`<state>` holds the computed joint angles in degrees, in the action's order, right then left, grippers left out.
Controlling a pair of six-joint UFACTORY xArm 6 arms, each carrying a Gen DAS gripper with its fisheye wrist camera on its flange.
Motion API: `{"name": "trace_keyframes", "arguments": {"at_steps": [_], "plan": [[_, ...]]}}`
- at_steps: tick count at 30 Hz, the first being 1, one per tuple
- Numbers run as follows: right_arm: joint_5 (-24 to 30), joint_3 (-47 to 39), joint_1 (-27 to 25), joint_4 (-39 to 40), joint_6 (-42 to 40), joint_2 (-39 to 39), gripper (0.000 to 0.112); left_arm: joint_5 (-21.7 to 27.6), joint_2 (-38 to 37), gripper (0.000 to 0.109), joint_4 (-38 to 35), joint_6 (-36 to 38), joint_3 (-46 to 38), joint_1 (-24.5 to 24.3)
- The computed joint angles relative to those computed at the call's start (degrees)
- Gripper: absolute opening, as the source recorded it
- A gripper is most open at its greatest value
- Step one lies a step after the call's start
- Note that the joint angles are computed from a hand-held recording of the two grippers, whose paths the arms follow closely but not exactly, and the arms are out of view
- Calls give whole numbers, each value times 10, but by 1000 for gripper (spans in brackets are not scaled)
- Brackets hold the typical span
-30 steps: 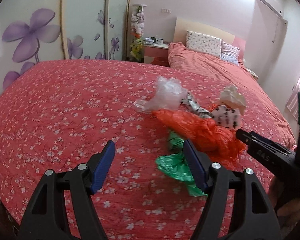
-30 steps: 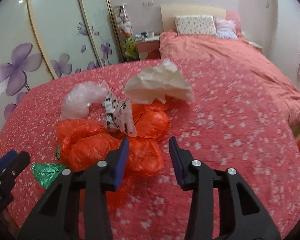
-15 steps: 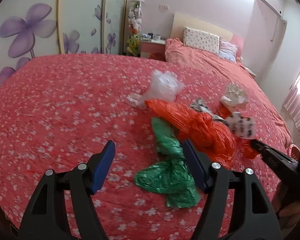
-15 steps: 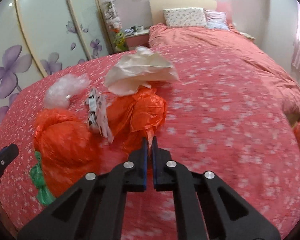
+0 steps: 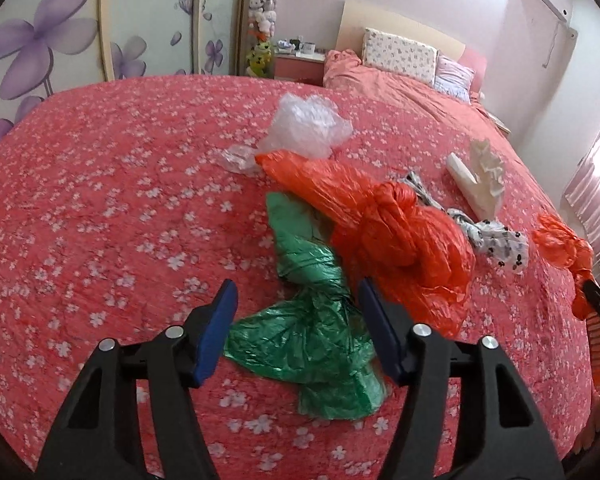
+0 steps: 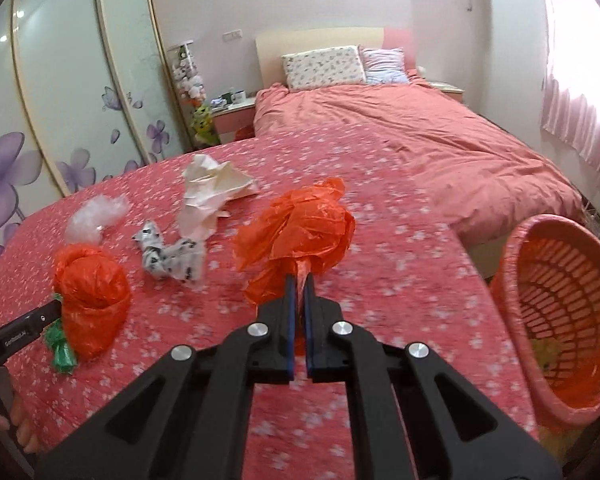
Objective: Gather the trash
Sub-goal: 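Grasp the orange-red bag with the right gripper while the left gripper reaches for the green bag, then grasp the green bag with the left gripper and lift it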
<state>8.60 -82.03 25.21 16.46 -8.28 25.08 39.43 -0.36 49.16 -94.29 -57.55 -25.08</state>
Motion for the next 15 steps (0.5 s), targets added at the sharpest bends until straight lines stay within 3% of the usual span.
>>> {"name": "trace_keyframes", "arguments": {"at_steps": [4, 11, 15], "plan": [[-2, 8, -3, 3, -2, -4, 5, -3, 21, 55, -18, 9, -16, 4], [-17, 36, -4, 22, -29, -25, 5, -3, 10, 21, -21, -2, -7, 9], [-21, 45, -7, 44, -49, -35, 5, 18, -23, 21, -7, -22, 17, -3]]}}
